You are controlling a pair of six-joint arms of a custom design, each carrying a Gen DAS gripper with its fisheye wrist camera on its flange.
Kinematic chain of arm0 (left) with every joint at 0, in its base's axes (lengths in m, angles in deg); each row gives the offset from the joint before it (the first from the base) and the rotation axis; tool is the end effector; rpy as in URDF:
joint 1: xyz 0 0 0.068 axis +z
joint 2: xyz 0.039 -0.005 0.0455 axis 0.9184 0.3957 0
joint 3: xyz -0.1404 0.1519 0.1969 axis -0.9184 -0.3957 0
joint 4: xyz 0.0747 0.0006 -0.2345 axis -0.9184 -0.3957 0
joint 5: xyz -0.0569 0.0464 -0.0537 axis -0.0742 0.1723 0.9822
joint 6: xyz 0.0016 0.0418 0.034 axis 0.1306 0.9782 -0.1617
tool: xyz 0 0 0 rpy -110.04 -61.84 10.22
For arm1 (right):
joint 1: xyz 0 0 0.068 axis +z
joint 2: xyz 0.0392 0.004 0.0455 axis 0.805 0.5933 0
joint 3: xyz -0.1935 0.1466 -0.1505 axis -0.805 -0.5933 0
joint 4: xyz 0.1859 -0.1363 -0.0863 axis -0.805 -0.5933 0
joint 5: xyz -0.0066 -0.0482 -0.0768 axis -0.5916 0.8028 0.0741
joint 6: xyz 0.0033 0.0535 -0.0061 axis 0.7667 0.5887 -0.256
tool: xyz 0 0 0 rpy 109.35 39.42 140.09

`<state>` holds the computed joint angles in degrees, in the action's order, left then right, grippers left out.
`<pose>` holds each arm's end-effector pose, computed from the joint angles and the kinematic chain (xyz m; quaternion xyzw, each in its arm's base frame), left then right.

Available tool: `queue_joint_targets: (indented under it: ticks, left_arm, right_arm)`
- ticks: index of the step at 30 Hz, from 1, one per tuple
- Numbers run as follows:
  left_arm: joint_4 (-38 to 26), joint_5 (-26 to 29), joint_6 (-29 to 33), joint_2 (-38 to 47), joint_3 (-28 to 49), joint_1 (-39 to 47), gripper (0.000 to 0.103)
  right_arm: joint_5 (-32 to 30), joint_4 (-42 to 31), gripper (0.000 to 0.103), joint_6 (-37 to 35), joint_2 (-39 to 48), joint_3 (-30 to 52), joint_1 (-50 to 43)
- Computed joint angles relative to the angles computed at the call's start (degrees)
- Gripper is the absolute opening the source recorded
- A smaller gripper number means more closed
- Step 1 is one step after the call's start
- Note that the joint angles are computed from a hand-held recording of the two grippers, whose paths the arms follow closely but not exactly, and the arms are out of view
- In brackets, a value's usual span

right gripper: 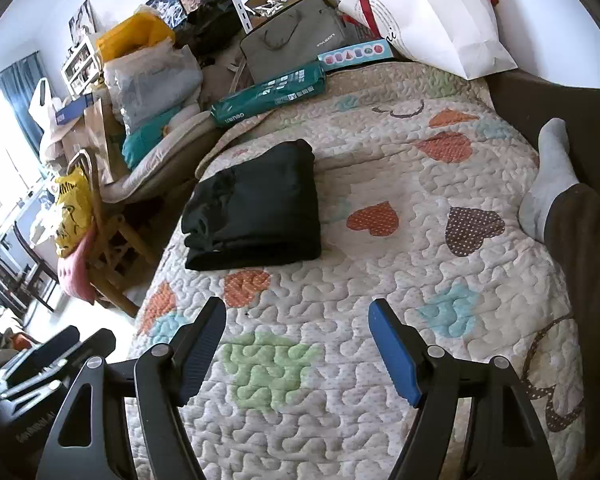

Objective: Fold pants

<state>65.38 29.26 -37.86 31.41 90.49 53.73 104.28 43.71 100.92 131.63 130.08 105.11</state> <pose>0.2439 -0.0555 0.2105 0.0549 0.9213 -0.0526 0.3814 0.2279 0.2587 0.2123 0.1134 0.9120 0.1110 0.3784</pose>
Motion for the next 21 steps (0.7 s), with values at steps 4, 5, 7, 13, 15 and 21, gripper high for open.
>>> queue_joint_targets:
  ticks: [4,5,7,13,15,21]
  left_arm:
    - [2.27,-0.65,0.38,-0.85,-1.35,0.4,0.078]
    - [2.98,-0.88,0.51,-1.11,-1.78,0.48,0.078]
    - [4.68,-1.54,0.77,-1.43,-2.65,0.64,0.081]
    - [10.27,-5.48,1.0,-1.57,-5.04,0.67,0.088]
    - [11.67,-6.6,0.98,-1.32,-5.17,0.88,0.09]
    - [18.43,-14.25,2.83,-1.78,-5.67,-1.04,0.099]
  right_arm:
    - [0.12,-0.82,0.079,0.0,1.13,0.84,0.15]
    - [0.1,-0.92,0.079,0.05,1.42,1.02,0.21]
    - [-0.01,-1.12,0.079,-0.11,1.91,1.37,0.19]
    - [-0.04,-1.65,0.079,-0.38,3.06,2.17,0.34]
    - [0.03,-1.57,0.079,-0.32,3.2,2.17,0.39]
    - [1.38,-0.43,0.079,0.07,3.13,1.54,0.57]
